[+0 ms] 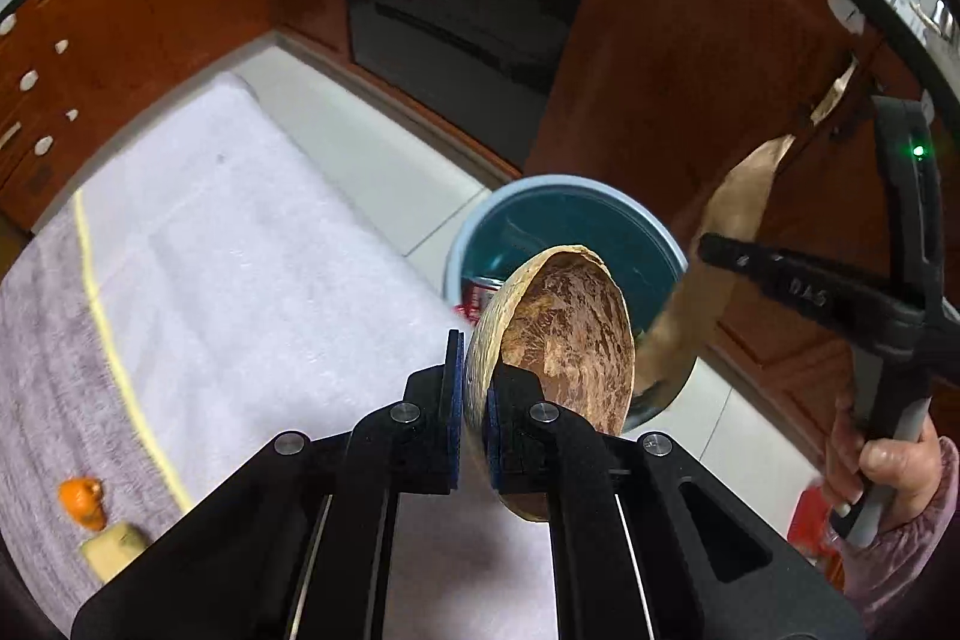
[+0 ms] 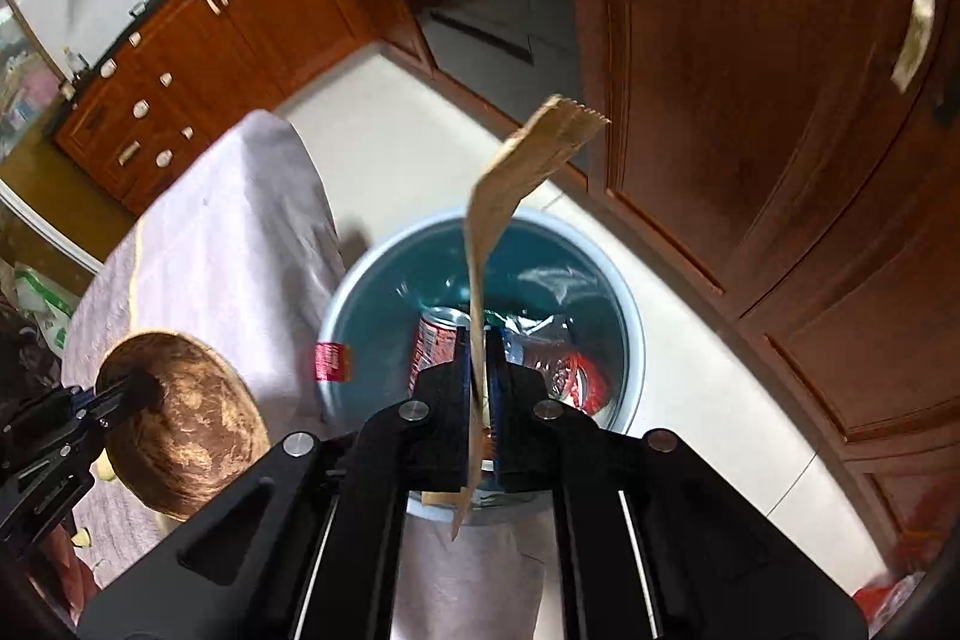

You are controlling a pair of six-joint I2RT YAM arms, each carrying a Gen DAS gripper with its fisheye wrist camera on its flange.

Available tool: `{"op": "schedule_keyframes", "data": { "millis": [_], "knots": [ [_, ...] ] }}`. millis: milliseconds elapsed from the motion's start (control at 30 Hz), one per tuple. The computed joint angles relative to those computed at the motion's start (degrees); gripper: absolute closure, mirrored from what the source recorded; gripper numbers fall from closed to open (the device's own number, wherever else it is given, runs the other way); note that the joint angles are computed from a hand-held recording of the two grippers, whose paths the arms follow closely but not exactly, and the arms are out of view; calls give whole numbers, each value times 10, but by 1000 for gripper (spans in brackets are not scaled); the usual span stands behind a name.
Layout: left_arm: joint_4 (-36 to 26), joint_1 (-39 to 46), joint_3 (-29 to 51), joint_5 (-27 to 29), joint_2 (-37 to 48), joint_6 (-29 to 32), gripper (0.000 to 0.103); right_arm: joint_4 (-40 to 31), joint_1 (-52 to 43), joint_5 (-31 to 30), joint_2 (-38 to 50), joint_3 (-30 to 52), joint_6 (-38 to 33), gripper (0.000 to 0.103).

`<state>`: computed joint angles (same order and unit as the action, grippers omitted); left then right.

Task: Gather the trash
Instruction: 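Carry the wooden bowl and paper strip over the bin and open both grippers, then move both tools back toward the orange and melon slice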

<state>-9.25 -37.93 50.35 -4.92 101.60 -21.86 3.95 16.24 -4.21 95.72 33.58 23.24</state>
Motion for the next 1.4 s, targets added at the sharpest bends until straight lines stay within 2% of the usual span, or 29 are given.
{"op": "schedule_keyframes", "data": {
  "millis": [67, 100, 133, 233, 500, 700, 767, 833, 900, 1000, 1067, 1133, 1267, 1400],
  "knots": [
    [2, -2, 24, 4, 35, 1, 96, 12, -10, -19, 28, 6, 0, 78],
    [2, -2, 35, 6, 50, 3, 96, 20, -14, -28, 36, 5, 1, 50],
    [3, -1, 41, 9, 59, 5, 96, 27, -14, -32, 41, 6, 4, 35],
    [3, 5, 61, 20, 91, 14, 96, 36, -18, -33, 54, 8, 3, 34],
    [-6, 4, 118, 35, 161, 26, 96, 22, -33, -42, 66, 16, 7, 18],
    [-15, -2, 143, 44, 192, 27, 91, 16, -37, -47, 68, 16, 13, 18],
    [-13, -2, 146, 45, 196, 24, 81, 14, -35, -46, 68, 15, 13, 18],
    [-7, -2, 144, 40, 195, 22, 56, 12, -33, -44, 70, 16, 14, 18],
    [3, -5, 130, 23, 182, 23, 49, 7, -32, -46, 72, 18, 17, 18],
    [3, -3, 119, 29, 169, 19, 34, 2, -28, -46, 71, 20, 21, 18],
    [3, -2, 104, 26, 151, 13, 27, -9, -24, -47, 69, 24, 24, 18],
    [7, -4, 94, 25, 144, 7, 17, -19, -18, -42, 60, 23, 26, 11],
    [27, -13, 47, 7, 100, -6, 6, -41, -4, -26, 38, 18, 25, 10],
    [25, -20, 11, 3, 54, -15, 6, -71, 13, -16, 12, 15, 31, 9]
  ]
}}
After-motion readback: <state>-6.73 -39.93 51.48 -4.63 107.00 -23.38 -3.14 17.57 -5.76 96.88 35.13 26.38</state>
